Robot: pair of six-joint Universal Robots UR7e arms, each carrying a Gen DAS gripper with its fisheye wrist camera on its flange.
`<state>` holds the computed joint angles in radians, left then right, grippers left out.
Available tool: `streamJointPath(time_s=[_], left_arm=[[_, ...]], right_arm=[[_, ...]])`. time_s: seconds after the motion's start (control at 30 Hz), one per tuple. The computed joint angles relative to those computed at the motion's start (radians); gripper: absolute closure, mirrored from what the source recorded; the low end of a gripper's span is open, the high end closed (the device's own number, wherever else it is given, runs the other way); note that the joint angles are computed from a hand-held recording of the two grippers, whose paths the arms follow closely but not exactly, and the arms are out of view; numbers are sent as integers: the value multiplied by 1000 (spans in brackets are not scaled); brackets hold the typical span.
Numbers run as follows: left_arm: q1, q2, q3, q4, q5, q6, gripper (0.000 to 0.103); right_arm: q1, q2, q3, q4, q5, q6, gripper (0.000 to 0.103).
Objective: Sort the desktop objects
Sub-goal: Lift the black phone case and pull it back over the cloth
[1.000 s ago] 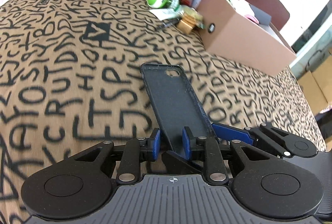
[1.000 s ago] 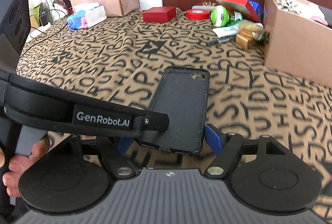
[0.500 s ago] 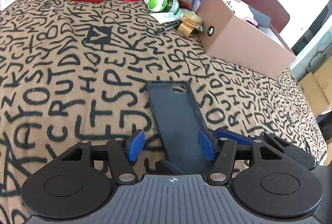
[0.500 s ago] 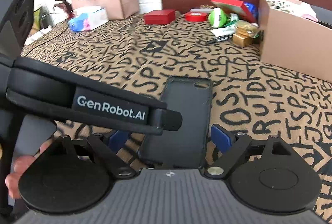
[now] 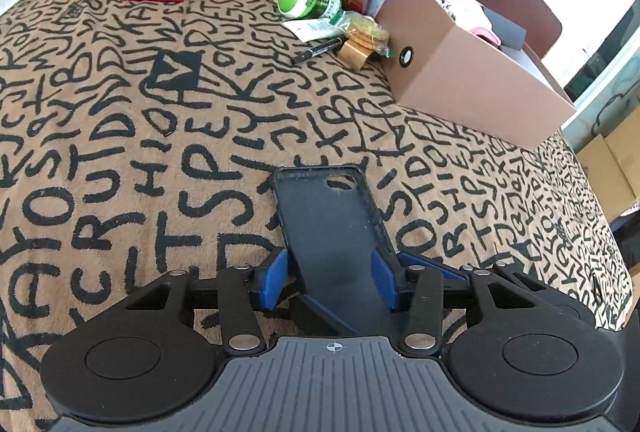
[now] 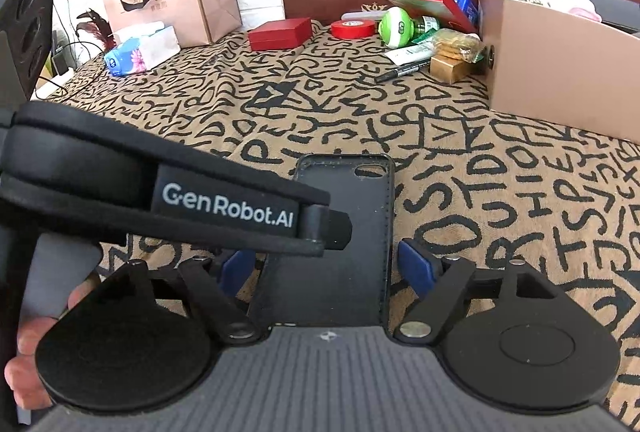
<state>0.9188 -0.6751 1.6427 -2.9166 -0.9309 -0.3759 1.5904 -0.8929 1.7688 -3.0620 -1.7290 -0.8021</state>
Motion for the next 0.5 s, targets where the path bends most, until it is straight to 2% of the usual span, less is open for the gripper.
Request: streamJointPath(time_s=[0.2, 0.4, 0.5], left_arm=[[-1, 6, -5, 2, 7, 14, 46], [-6, 14, -6, -1, 27, 29, 47], [-15, 19, -12, 19, 59, 21, 57]], right_arm=[[-1, 6, -10, 0, 1, 6, 27], [-2, 13, -12, -12, -1, 3, 27], [-4, 12, -11, -12, 4, -1, 28]])
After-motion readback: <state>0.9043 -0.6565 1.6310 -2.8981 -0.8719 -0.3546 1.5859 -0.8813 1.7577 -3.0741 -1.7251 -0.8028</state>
